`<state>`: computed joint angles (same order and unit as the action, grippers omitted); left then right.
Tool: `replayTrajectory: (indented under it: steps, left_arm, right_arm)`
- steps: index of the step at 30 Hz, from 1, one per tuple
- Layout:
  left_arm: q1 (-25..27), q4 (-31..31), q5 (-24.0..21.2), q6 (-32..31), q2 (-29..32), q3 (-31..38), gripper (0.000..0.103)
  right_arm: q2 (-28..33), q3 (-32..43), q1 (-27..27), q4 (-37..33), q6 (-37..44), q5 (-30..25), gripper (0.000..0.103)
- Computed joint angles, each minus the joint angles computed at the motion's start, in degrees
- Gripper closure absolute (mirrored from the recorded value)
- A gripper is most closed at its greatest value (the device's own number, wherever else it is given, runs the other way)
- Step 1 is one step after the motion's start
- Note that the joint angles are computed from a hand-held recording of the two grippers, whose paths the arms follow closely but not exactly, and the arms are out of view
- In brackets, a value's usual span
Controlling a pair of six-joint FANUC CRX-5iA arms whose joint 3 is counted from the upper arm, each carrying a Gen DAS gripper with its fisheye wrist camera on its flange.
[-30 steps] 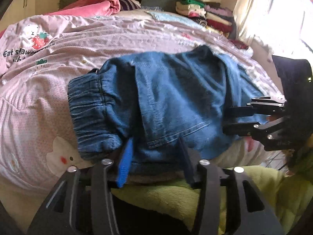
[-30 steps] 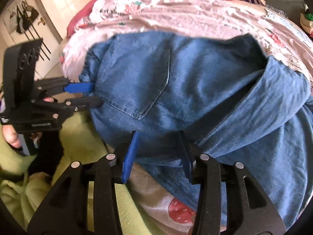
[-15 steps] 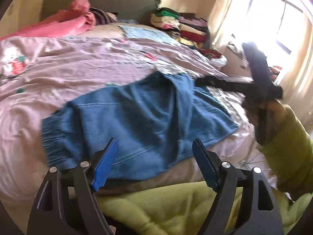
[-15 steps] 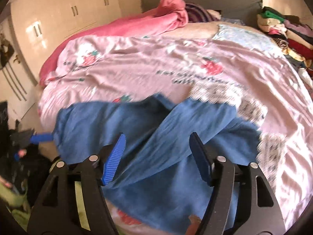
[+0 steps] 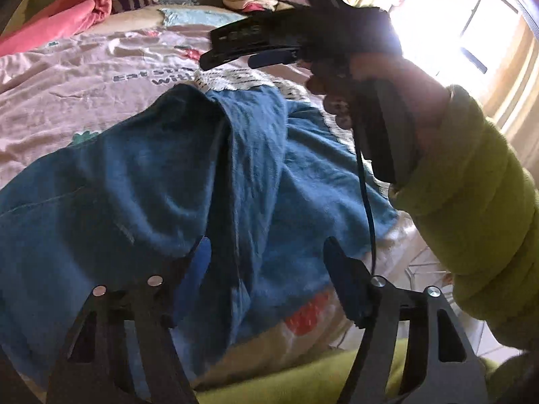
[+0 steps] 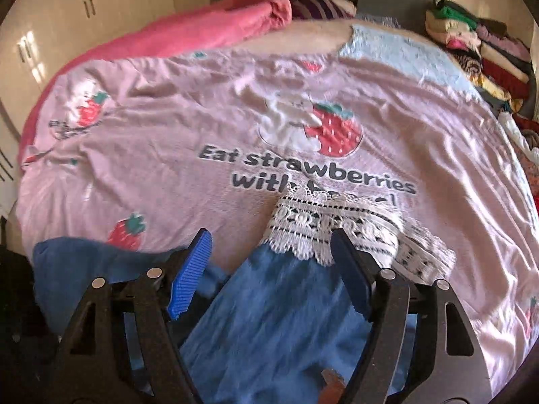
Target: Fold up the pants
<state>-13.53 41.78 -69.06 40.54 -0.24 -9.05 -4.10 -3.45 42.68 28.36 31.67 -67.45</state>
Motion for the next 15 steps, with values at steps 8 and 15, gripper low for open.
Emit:
replayTrajectory:
  steps: [8,15]
  left_arm:
    - [-2.81,-3.83,2.10,2.14,3.82,2.90,0.079]
    - [-2.19,-2.49,1.84,0.73,3.63,2.18,0.078]
  right_arm:
    - [6.59,3.68,-3.61,-2.43,2.10,-0.81,0.049]
    - [1.32,-2.47,-5.04,-1.14,-0.65,4.12,0.096]
